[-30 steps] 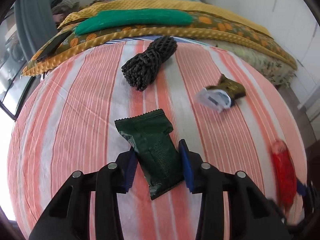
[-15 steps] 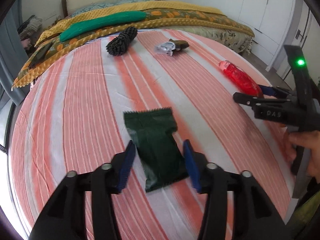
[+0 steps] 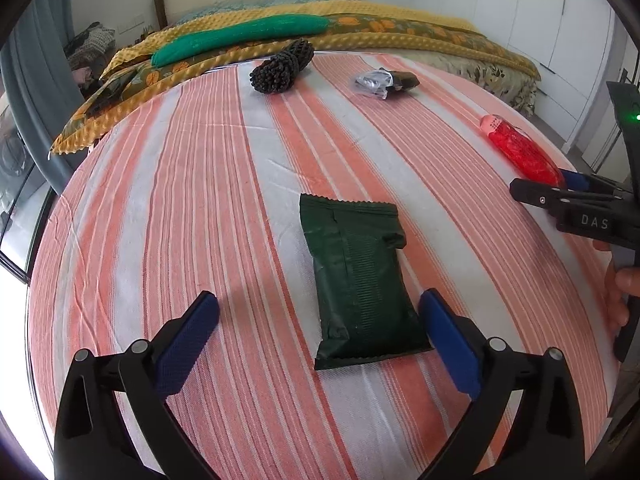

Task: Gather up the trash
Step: 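Grasp the dark green pouch with the left tool while the right tool grasps the red wrapper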

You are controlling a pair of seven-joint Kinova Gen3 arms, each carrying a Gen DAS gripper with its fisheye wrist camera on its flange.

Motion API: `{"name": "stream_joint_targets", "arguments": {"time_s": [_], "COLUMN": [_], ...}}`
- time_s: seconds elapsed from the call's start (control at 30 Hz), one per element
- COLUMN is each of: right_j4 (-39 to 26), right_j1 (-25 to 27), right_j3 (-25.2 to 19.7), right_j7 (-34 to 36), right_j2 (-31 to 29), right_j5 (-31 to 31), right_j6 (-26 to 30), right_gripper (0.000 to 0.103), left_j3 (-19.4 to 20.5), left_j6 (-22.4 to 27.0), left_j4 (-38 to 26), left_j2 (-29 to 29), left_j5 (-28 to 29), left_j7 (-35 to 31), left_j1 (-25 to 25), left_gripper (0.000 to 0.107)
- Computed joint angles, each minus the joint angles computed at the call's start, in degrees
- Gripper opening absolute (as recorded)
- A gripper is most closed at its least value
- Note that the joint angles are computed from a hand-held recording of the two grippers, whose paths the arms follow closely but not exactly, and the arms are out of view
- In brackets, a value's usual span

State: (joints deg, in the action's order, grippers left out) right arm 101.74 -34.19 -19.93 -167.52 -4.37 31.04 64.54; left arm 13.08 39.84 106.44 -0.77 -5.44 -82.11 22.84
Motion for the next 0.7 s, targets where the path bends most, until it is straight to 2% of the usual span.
{"name": "stream_joint_targets", "arguments": {"time_s": [0.17,0.27,0.33,0.43,0.5,0.57,0.63,0.7], "right_j4": [0.7,3.7,4.0,2.5,0.8,-1.2,-3.1,-5.6], "right_j1": [0.7,5.7,4.8,1.0,3.3,7.7,8.3,7.7], "right_j3": [-0.1,-2.0,0.8,7.8,9.0,8.8,12.1,15.3], "right_j7": [0.0,2.0,6.6,13.3,17.3,21.2,25.8,29.7], "right_j2": [-0.7,-4.4,-6.1,-7.9,-9.0,-9.0,-7.7,-4.9], "right_j5": [-0.5,-4.1,-8.3,-15.3,-19.4,-23.3,-27.8,-30.9], "right_j6": [-1.4,-6.9,-7.6,-5.0,-3.0,-1.9,-1.6,-0.5], "right_gripper": [0.079,0.079,0.079,0.079,0.079,0.078,0.072,0.065], "left_j3": [0.0,-0.2,-0.6,-2.0,-2.3,-5.3,-7.0,-4.5], "left_j6": [0.0,0.0,0.1,3.1,6.5,8.9,10.5,11.2], "left_j4": [0.0,0.0,0.1,-1.1,-2.4,-3.5,-4.6,-5.5], "left_j2": [0.0,0.0,-0.3,-0.3,-0.4,-0.5,-0.7,-0.4], "left_j5": [-0.1,0.9,3.8,7.8,11.9,16.5,20.6,21.4], "left_j7": [0.1,-0.9,-5.0,-12.0,-16.6,-20.0,-23.3,-25.0], "left_j1": [0.1,-0.1,-1.0,-1.3,-3.5,-3.1,-2.9,-5.1], "left_gripper": [0.098,0.098,0.098,0.098,0.098,0.097,0.093,0.089]}}
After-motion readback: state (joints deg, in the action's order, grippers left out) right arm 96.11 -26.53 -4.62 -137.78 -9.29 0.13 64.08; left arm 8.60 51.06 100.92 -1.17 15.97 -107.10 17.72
